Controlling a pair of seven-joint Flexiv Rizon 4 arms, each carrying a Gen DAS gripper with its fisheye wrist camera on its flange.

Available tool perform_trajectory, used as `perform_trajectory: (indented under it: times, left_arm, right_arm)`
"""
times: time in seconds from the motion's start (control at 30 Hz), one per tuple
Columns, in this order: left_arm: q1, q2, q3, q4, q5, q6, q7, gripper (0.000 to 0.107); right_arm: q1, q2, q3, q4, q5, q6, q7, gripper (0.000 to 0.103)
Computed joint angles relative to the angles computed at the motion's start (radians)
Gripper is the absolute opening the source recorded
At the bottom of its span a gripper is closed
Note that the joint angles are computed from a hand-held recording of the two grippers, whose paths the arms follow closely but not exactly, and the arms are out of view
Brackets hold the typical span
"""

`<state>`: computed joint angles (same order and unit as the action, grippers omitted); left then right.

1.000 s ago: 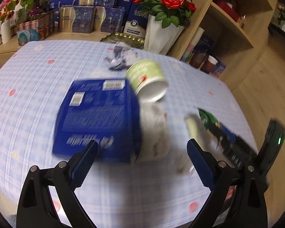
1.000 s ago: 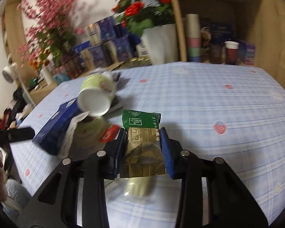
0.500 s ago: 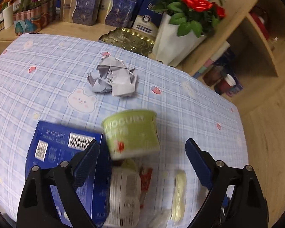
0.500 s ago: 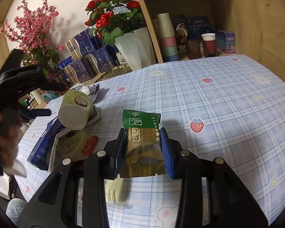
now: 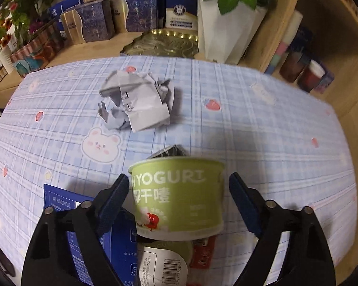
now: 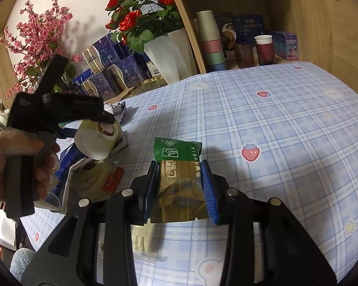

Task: Collect trash
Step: 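Grasp the green yogurt cup with the left gripper while the right holds the packet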

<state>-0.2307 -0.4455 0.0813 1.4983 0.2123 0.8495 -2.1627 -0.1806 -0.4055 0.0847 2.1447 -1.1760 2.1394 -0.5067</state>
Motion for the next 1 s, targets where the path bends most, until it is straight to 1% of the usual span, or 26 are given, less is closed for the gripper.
perform_trajectory:
  times: [0.13, 0.3, 0.47, 0.57, 0.7, 0.77, 0.9, 1.0]
  left_arm:
    - [-0.012, 0.009, 0.007, 0.014, 0.042, 0.032, 0.017, 0.074]
    - [-0.03, 0.053, 0.013, 0.049, 0.093, 0.104, 0.023, 0.074]
    - [-0.057, 0.132, 0.018, 0.098, 0.176, 0.163, 0.032, 0.074]
    - [-0.057, 0.187, 0.009, 0.143, 0.203, 0.179, 0.031, 0.074]
    - [-0.041, 0.294, -0.012, 0.249, 0.218, 0.198, 0.017, 0.074]
    - [-0.026, 0.353, -0.026, 0.31, 0.225, 0.21, 0.014, 0.074]
    - [0.007, 0.499, -0.046, 0.467, 0.203, 0.245, 0.026, 0.074]
    - [0.025, 0.606, -0.054, 0.573, 0.182, 0.265, 0.044, 0.074]
  right_arm:
    - [0.001, -0.002, -0.001, 0.0, 0.005, 0.003, 0.002, 0.038]
    - [0.0, -0.005, 0.0, -0.003, 0.008, 0.007, 0.007, 0.038]
    - [0.001, -0.001, 0.001, 0.002, 0.018, 0.011, 0.003, 0.038]
    - [0.008, 0.007, 0.002, 0.019, 0.05, 0.023, -0.027, 0.038]
    - [0.011, 0.023, 0.005, 0.046, 0.074, 0.046, -0.055, 0.038]
    - [0.022, 0.042, 0.004, 0.075, 0.116, 0.061, -0.097, 0.038]
    - [0.039, 0.083, 0.008, 0.136, 0.167, 0.089, -0.168, 0.038]
    - [0.059, 0.137, 0.01, 0.194, 0.205, 0.099, -0.248, 0.038]
